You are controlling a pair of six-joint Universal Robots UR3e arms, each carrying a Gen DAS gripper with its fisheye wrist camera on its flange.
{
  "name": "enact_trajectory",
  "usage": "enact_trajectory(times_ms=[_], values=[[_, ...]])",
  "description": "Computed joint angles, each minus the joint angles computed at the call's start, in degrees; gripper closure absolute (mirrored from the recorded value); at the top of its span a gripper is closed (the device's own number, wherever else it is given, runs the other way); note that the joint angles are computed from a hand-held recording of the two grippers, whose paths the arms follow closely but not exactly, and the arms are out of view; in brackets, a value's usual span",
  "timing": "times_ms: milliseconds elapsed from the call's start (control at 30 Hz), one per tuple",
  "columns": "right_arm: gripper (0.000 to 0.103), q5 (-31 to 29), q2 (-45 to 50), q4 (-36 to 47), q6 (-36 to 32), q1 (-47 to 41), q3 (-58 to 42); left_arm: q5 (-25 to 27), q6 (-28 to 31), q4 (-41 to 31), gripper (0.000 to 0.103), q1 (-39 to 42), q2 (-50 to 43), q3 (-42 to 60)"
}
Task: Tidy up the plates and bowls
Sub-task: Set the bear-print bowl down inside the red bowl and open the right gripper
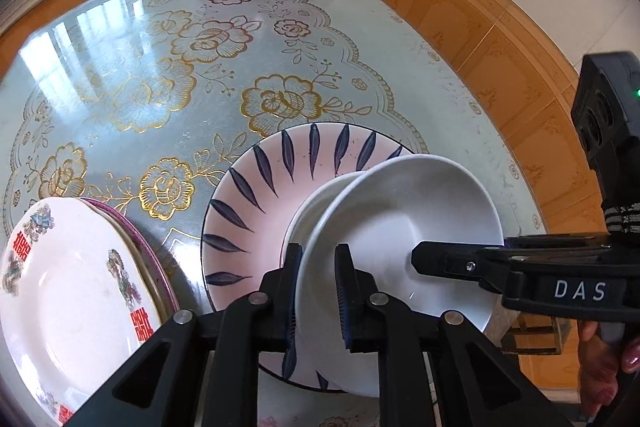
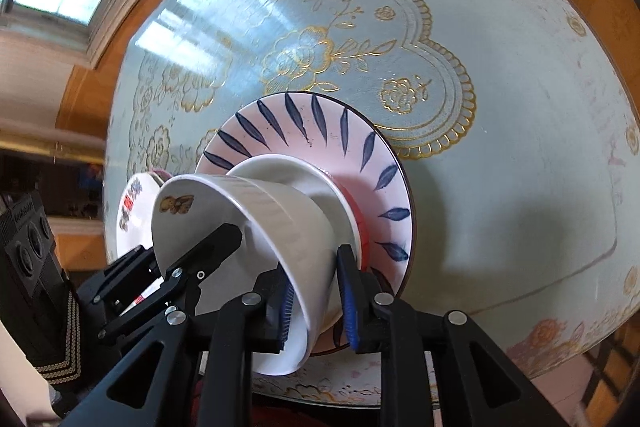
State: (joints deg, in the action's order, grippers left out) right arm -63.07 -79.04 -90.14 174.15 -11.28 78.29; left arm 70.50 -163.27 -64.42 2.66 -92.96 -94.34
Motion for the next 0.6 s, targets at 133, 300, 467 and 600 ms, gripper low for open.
enact_trajectory(times_ms=[133,300,467,600], values=[[0.082,-0.31,1.87,2.70,-2.78,0.24,-2.79,1.10,-1.33,1.17,0.087,-0.83,0.26,-0.48],[0.082,-0.77,3.94,5.64,-5.93,0.73,-6.08,1.80,-3.43,1.72,0.086,-1.12,1.09,-1.24],[0.082,-0.76,6.05,7.22,-6.78,1.46,-8.71,2.12,-4.75,1.91,0.086,-1.07,1.69,-1.84],[0.082,-0.84,6.47,8.42,-8.00,1.36,-9.77,2.83,-5.97,2.80,0.086,-1.69,1.78,-2.24]])
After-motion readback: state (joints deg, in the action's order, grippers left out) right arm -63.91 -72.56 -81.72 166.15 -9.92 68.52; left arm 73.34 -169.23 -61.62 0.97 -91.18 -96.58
